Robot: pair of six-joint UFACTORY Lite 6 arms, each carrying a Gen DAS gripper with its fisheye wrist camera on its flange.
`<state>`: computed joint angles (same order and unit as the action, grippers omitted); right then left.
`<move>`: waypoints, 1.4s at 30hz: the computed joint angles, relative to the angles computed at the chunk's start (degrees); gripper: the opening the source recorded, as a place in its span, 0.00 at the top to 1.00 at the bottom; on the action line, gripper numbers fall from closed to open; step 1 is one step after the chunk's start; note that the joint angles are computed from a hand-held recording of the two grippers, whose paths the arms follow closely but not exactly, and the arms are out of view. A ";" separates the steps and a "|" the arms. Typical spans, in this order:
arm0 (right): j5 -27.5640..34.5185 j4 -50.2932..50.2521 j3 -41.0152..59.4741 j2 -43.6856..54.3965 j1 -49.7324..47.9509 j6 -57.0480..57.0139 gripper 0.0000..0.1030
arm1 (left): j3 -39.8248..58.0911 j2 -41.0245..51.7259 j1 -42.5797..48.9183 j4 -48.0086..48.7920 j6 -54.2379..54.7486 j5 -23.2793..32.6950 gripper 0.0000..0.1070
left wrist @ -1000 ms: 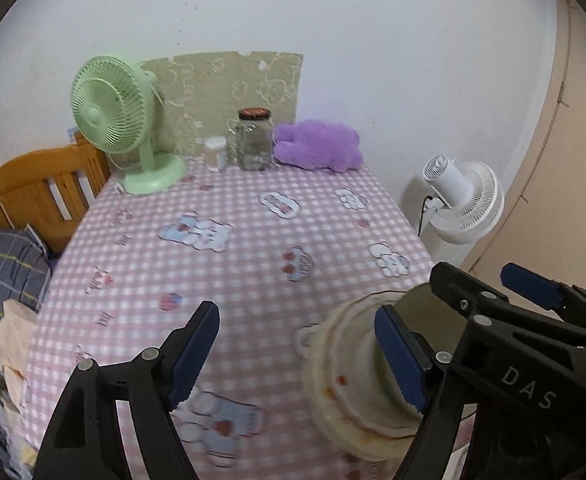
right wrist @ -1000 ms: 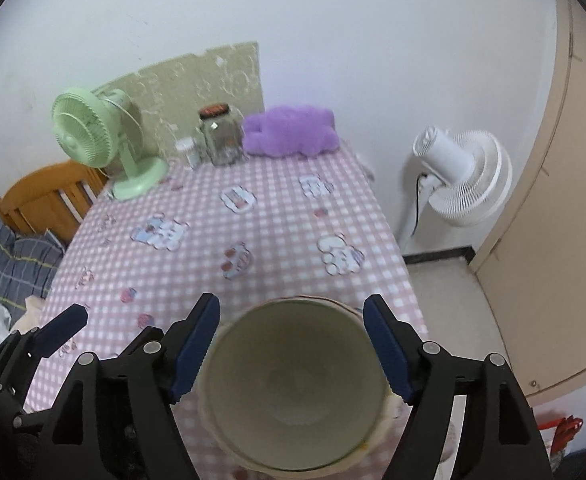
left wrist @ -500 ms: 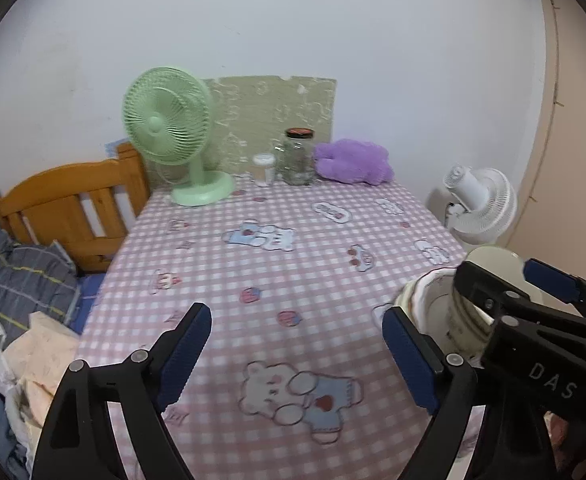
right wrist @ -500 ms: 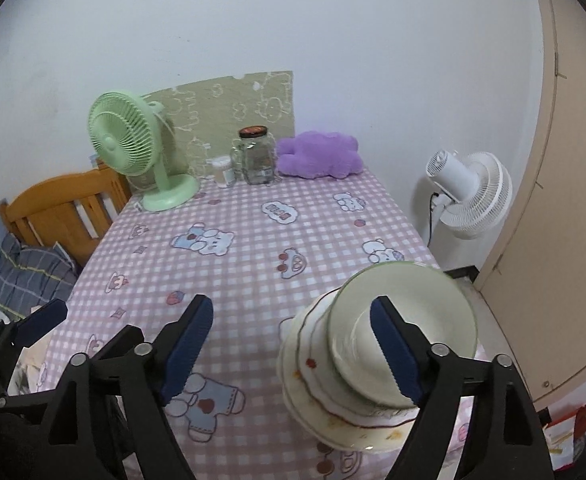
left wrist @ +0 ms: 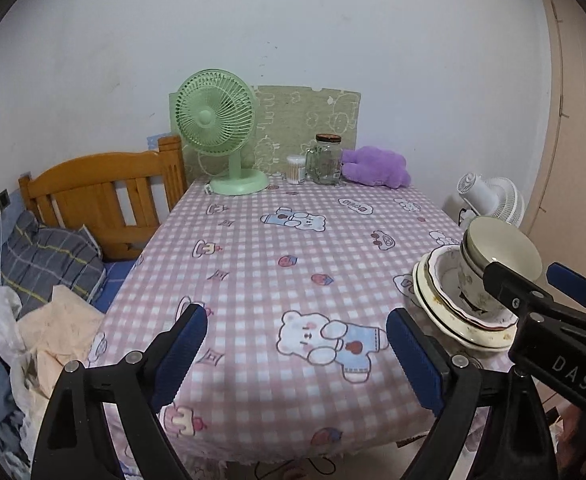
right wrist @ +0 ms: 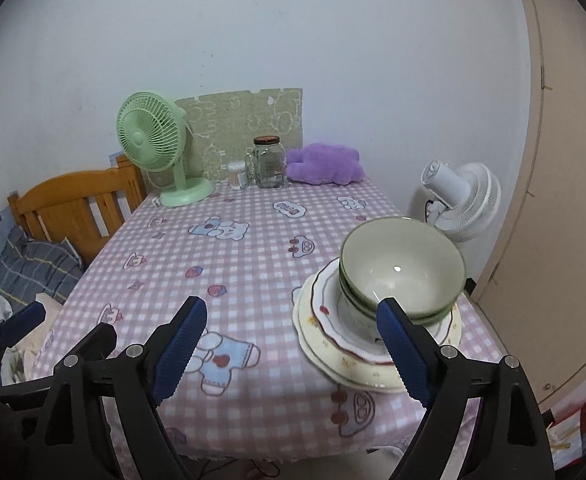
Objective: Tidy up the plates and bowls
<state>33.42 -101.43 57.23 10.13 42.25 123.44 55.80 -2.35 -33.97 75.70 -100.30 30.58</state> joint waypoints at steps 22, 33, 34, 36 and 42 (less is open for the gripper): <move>2.48 2.22 -6.08 -6.15 3.29 -2.04 0.13 | -2.90 -4.03 -2.95 -1.10 -3.64 4.36 0.09; 1.70 0.24 -8.42 -7.58 2.08 1.19 0.13 | -2.32 -3.49 -5.08 -1.34 -2.64 6.80 0.05; 1.74 0.25 -8.49 -7.59 2.12 1.34 0.13 | -2.24 -3.42 -5.17 -1.43 -2.49 6.92 0.05; 1.70 -0.20 -8.76 -7.67 2.08 1.82 0.13 | -2.05 -3.24 -5.39 -1.52 -2.45 7.18 0.04; 1.96 -0.38 -8.91 -7.65 2.31 1.81 0.13 | -2.02 -3.21 -5.72 -1.26 -2.79 7.57 0.04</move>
<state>35.38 -101.82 48.33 2.47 44.56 125.25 53.78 -5.57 -39.69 74.44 -103.09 38.16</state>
